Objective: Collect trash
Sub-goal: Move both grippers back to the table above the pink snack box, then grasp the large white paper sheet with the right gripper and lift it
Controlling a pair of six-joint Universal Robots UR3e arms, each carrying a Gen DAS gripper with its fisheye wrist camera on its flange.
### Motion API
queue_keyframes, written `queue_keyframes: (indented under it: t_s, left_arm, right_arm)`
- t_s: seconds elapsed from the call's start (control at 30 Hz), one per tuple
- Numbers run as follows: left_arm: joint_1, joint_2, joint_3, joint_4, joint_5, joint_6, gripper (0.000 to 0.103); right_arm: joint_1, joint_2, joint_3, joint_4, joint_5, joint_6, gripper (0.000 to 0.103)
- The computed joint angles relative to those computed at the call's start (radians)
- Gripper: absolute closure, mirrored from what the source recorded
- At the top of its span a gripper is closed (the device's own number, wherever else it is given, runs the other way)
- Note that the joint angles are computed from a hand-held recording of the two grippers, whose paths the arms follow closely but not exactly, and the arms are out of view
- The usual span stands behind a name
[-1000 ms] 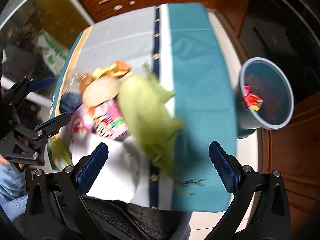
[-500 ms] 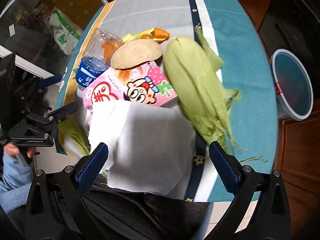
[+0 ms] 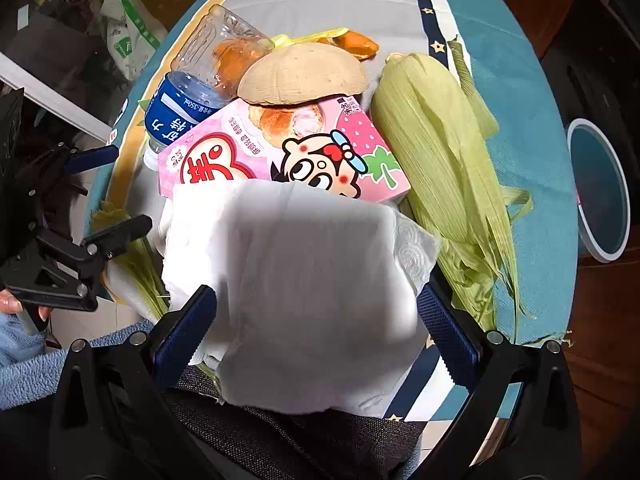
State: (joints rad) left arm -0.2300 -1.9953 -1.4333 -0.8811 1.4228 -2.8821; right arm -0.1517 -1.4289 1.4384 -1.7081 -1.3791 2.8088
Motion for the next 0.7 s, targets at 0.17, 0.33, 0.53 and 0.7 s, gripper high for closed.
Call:
queue_keyframes:
  t_s: [0.17, 0.33, 0.53, 0.7]
  left_arm:
    - [-0.027, -0.03, 0.025, -0.003, 0.014, 0.01, 0.004]
    - [-0.051, -0.061, 0.073, -0.025, 0.028, 0.008, 0.004]
    - [-0.068, -0.076, 0.109, -0.047, 0.051, 0.004, 0.004]
    - [-0.085, -0.102, 0.148, -0.075, 0.055, -0.014, 0.004]
  right_arm:
    - [-0.014, -0.009, 0.025, -0.039, -0.017, -0.013, 0.007]
    - [-0.055, -0.06, 0.093, -0.105, 0.005, -0.041, 0.024]
    - [-0.15, -0.088, 0.078, -0.053, 0.075, -0.068, 0.024]
    - [-0.198, -0.102, 0.093, -0.055, 0.093, -0.077, 0.024]
